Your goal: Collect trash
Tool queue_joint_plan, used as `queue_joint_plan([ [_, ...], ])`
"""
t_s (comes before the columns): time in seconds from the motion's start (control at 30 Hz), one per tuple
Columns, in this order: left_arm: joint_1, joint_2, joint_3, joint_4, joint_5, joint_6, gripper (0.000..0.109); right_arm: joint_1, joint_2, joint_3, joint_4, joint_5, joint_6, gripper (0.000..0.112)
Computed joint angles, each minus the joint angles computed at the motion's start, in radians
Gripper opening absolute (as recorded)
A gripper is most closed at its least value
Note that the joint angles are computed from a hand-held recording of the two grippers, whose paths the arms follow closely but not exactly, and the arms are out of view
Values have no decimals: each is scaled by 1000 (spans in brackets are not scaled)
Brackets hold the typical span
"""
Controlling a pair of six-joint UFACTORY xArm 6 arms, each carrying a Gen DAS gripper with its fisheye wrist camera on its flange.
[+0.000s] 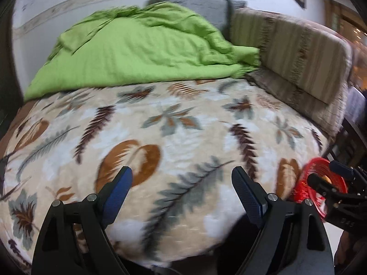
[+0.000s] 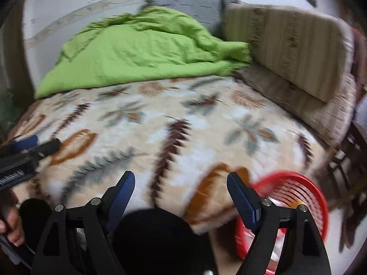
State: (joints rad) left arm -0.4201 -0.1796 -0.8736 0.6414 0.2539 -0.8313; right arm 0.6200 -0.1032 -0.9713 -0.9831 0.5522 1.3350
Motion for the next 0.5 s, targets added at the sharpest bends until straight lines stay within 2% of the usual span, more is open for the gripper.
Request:
queue_joint_plan([
  [0.13, -86, 30, -36, 25, 5, 35, 91, 28, -136, 119, 2, 181, 74, 88],
  [0.2, -128, 43, -53, 26, 8, 71, 92, 43, -212, 179, 2, 242, 113, 91],
  [0.27, -162, 52, -56, -28, -12, 133, 93, 89, -275, 220, -33, 361, 177, 95],
  [0.33, -193, 56, -52, -104, -29, 211, 95, 144, -293, 221, -46, 485, 224, 103],
  [0.37, -205, 58, -56, -94, -17, 212, 96, 160, -311, 233, -66, 504, 247, 103],
  [0.5, -232, 64, -89, 4, 79, 146, 97, 168, -350, 263, -106, 476, 297, 103],
])
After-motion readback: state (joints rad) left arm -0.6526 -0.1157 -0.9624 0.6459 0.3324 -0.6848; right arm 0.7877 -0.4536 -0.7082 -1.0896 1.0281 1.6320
